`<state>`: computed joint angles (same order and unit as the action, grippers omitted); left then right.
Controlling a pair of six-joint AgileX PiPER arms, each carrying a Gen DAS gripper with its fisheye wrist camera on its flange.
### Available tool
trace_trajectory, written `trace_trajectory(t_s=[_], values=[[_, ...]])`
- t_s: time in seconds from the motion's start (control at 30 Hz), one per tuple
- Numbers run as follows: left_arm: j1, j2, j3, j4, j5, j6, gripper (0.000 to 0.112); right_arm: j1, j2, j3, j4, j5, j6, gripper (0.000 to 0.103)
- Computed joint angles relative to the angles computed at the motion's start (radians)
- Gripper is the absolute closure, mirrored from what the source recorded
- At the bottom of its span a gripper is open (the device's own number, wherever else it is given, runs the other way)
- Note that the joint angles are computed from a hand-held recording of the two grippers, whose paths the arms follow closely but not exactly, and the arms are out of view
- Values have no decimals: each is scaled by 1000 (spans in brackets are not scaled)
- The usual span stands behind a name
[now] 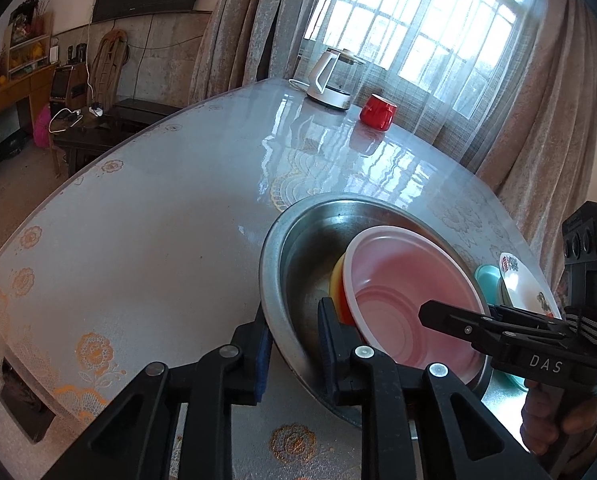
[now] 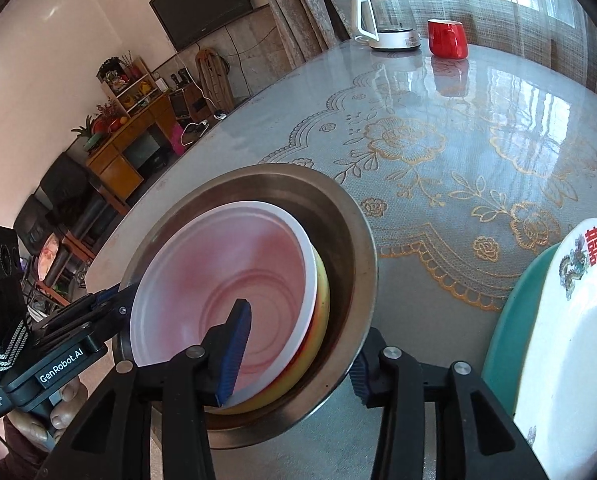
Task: Organize plates and bowls
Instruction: 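Lift the steel bowl with both tools and carry it over the plate stack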
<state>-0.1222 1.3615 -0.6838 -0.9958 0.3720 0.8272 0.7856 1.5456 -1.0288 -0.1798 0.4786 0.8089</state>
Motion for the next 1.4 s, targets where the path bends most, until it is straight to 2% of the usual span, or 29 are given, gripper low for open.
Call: trace_trajectory(t_s=[0.17, 0.37, 0.67, 0.83, 1.1, 1.4], values=[[4, -31, 22, -29, 11, 33, 91, -1, -26, 31, 9, -17, -2, 58], [4, -78, 45, -69, 27, 70, 91, 19, -65, 52, -56, -14, 68, 58], [-77, -152, 33, 36, 17, -51, 89, 38, -173, 113, -161, 5, 199, 58], [-176, -171, 6, 137, -10, -176, 89, 53, -267, 162, -246, 49, 301, 58], [-374, -132, -97, 356, -51, -434, 89, 93, -445, 225, -368, 205, 446, 58], [-566, 13, -274, 533, -53, -655, 89, 102, -651, 287, -442, 414, 535, 58]])
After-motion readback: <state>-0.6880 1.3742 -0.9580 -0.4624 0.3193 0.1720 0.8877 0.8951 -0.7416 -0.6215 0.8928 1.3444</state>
